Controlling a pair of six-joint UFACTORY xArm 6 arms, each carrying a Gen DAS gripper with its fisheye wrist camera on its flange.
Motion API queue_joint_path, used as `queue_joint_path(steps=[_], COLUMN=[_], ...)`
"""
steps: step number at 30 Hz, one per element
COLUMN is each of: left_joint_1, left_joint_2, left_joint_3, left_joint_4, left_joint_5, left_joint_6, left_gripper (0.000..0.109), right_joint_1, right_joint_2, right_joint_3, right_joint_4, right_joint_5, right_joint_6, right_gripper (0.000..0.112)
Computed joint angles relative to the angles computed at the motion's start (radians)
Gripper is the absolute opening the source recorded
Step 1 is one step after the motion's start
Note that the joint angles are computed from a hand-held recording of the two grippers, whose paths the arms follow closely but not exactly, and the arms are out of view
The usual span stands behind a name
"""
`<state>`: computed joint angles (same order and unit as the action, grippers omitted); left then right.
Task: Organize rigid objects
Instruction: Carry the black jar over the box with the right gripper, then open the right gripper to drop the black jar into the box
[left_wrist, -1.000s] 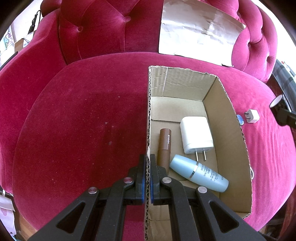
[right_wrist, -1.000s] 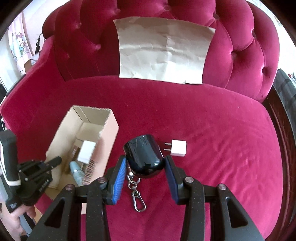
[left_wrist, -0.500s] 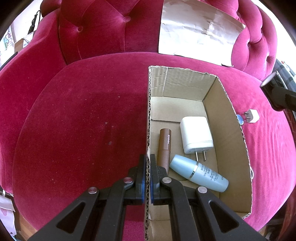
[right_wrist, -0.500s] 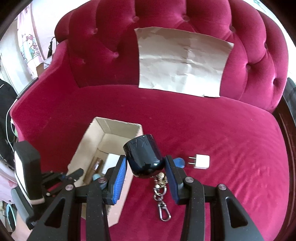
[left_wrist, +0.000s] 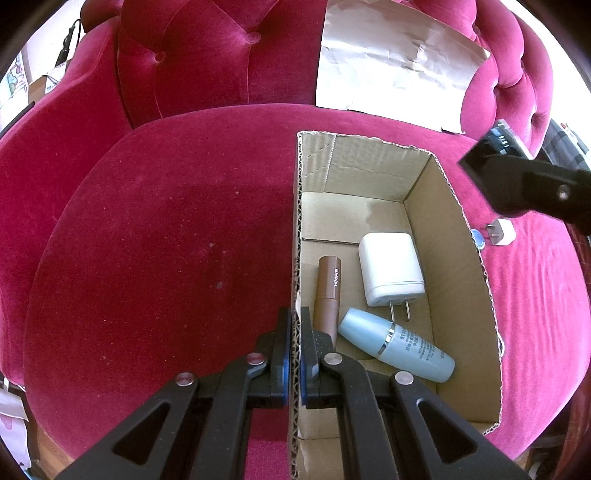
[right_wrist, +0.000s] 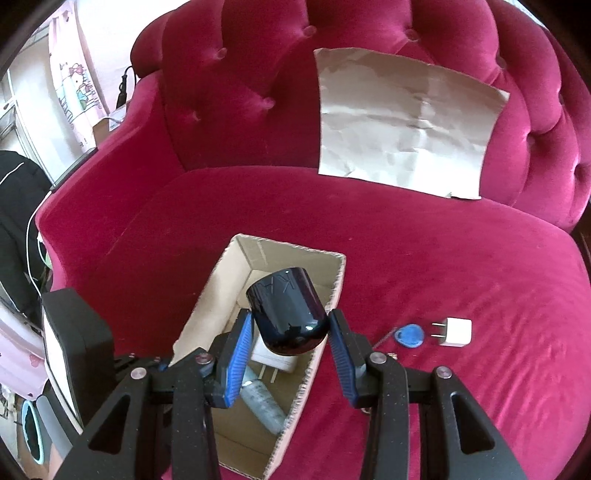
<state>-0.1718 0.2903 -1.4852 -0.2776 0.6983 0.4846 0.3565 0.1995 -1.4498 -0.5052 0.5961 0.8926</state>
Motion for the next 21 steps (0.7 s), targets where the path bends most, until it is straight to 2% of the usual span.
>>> queue_joint_path(steps=[11, 21], left_joint_1=[-0.001, -0.003], left_joint_2=[0.003, 0.005], left_joint_3=[-0.002, -0.005], left_joint_4=[0.000, -0.001], left_joint_5=[0.000, 0.002], left_joint_6=[-0.001, -0.003], left_gripper=[0.003, 0.003], right_joint_1=[0.005, -0.003], right_joint_2=[0.089, 0.104], right_joint_3=[-0.045, -0.040], right_joint_4=[0.069, 0.094], right_joint_5=[-0.046, -0.070], right_joint_6=[-0.044, -0.079], right_gripper=[0.045, 0.045])
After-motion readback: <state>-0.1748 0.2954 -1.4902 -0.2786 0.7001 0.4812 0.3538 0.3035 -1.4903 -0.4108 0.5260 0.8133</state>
